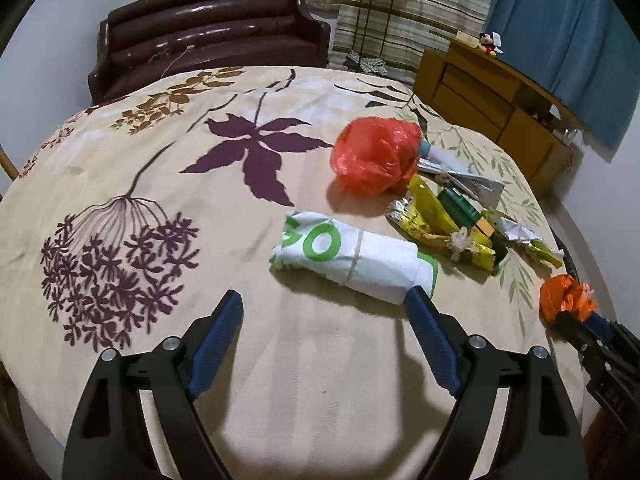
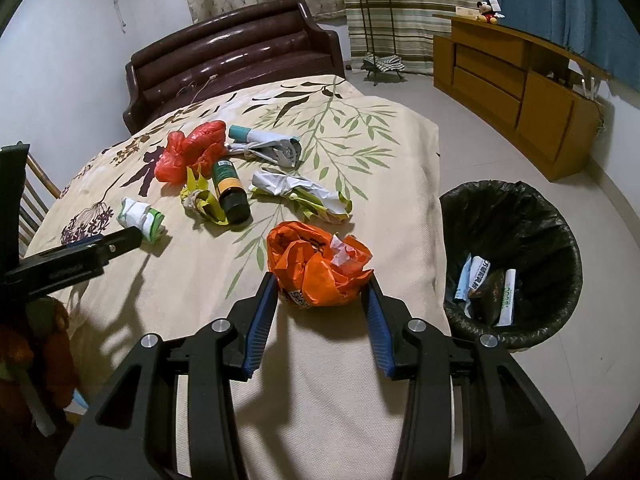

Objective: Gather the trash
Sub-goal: 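Position the left tool fingers around the white-and-green printed roll, then rotate the left tool and close it lengthwise on the white roll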

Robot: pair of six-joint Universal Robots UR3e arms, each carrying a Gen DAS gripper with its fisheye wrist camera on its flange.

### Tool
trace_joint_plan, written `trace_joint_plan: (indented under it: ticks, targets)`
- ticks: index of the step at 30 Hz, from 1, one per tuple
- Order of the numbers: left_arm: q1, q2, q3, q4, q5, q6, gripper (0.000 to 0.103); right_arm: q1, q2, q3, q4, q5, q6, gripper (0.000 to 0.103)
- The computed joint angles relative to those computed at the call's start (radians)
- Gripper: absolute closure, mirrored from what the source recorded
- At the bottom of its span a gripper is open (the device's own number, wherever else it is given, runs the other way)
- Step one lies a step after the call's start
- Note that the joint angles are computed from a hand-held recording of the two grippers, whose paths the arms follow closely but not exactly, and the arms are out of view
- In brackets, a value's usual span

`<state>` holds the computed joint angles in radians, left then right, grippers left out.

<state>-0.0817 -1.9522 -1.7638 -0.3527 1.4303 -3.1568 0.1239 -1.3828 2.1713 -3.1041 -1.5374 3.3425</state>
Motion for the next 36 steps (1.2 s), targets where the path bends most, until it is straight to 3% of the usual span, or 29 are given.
trace_joint_plan:
  ticks: [7, 10, 19, 23, 27, 36]
  targets:
    - [0.052, 0.04, -0.016, -0.055, -0.083, -0.042, 0.022, -0.001, -0.003, -0.002, 0.005, 0.0, -0.001, 0.061]
    - [0.033, 0.051, -0.019, -0.046, -0.078, -0.056, 0.022, 0.0, -0.001, -0.002, 0.004, 0.0, 0.0, 0.061]
    - [-0.092, -0.097, 0.195, -0.061, 0.122, -0.167, 0.022, 0.0, -0.002, -0.003, 0.005, 0.001, 0.0, 0.061]
    - [-0.103, -0.16, 0.276, -0.096, 0.168, -0.209, 0.022, 0.001, 0.003, -0.004, 0.001, 0.003, 0.0, 0.061]
    - [-0.081, -0.158, 0.266, -0.119, 0.122, -0.186, 0.022, 0.0, 0.003, -0.006, 0.003, 0.003, 0.0, 0.061]
    - [-0.044, -0.052, 0.125, -0.103, 0.109, -0.127, 0.022, 0.005, 0.011, -0.008, -0.001, -0.003, 0.002, 0.061]
